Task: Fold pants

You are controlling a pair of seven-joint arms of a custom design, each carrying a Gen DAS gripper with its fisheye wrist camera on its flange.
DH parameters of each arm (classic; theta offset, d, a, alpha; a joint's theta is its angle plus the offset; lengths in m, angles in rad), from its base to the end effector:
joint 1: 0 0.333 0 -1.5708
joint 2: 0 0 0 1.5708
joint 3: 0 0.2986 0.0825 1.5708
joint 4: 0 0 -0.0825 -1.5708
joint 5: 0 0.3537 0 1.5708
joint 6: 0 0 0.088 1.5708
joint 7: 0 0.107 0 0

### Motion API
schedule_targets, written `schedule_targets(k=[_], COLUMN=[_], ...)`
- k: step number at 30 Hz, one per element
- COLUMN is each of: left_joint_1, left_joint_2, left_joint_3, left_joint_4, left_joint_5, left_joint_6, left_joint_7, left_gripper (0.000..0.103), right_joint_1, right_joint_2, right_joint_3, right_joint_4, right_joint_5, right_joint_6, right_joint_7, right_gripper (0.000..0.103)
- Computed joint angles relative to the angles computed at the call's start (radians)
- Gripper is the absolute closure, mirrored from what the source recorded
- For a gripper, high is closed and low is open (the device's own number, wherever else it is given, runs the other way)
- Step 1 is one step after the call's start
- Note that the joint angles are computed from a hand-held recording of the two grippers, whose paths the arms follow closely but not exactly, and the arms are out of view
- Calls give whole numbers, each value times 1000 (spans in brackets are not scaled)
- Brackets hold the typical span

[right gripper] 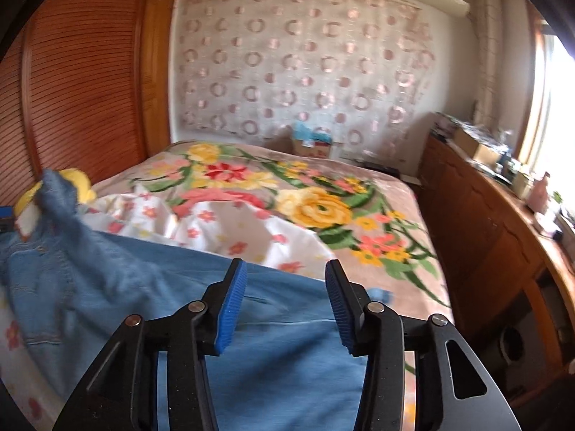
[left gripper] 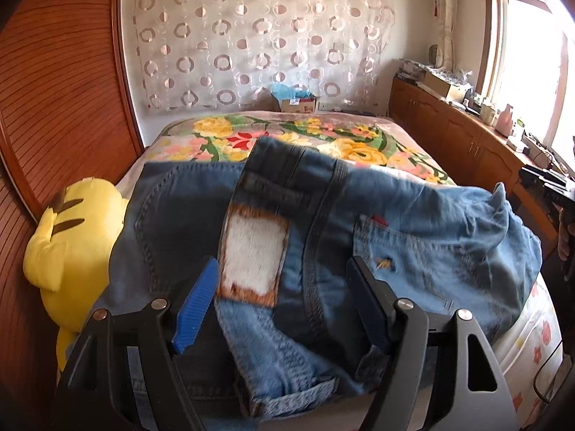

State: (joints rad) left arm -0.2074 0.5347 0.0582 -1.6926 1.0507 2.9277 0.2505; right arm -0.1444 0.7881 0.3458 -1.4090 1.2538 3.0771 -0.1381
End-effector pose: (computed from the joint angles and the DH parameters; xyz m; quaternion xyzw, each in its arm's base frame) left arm 0.6535 -0.1597 0.3459 -0.7050 0.5829 -0.2774 0.2935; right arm 0.7150 0.0028 0.3027 -0.7481 0.4614 -0.2981 0.3723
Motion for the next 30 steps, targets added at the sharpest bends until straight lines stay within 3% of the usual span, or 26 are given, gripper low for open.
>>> schedule_targets(k=[4,6,10,19,21,23,25,28,30], left_joint_1=[1,4,0,17,20,16,15,15,17], left_joint_2=[-8,-11,-19,-14,-9,-9,-10,-13,-15], left_joint_3=[5,4,8,0,0,8,14,15,11], left_joint_4=[-31,-43,-63,-88,-87,-90,-94,-100,-101], left_joint_5=[9,13,31,44,40,48,56,60,56], left_joint_6=[-3,0,-7,3,9,17,24,25,23], left_joint_7=[-16,-19,-35,-53,-52,-66,-75,-81,-78], left_gripper=[29,29,29,29,29,29,29,29,29], right_joint_1=[38,69,120,131,149,180,177,138,152], right_joint_2=[-11,10,80,209,264,253,220,190,202], right_joint_3=[-76,-109,-192,-233,-255,-256,-214,-121,-115], right_joint_4=[-18,1,113,336,450,440,384,357,399], right_joint_5=[-118,-186,-377,-591,-654,-688,-659,-580,-571], right_joint_6=[-157,-196,-365,-560,-622,-569,-425,-309,-280], right_joint_7=[135,191,372,552,625,651,609,523,507], right_gripper=[51,51,51,52,77,102,102,102,102])
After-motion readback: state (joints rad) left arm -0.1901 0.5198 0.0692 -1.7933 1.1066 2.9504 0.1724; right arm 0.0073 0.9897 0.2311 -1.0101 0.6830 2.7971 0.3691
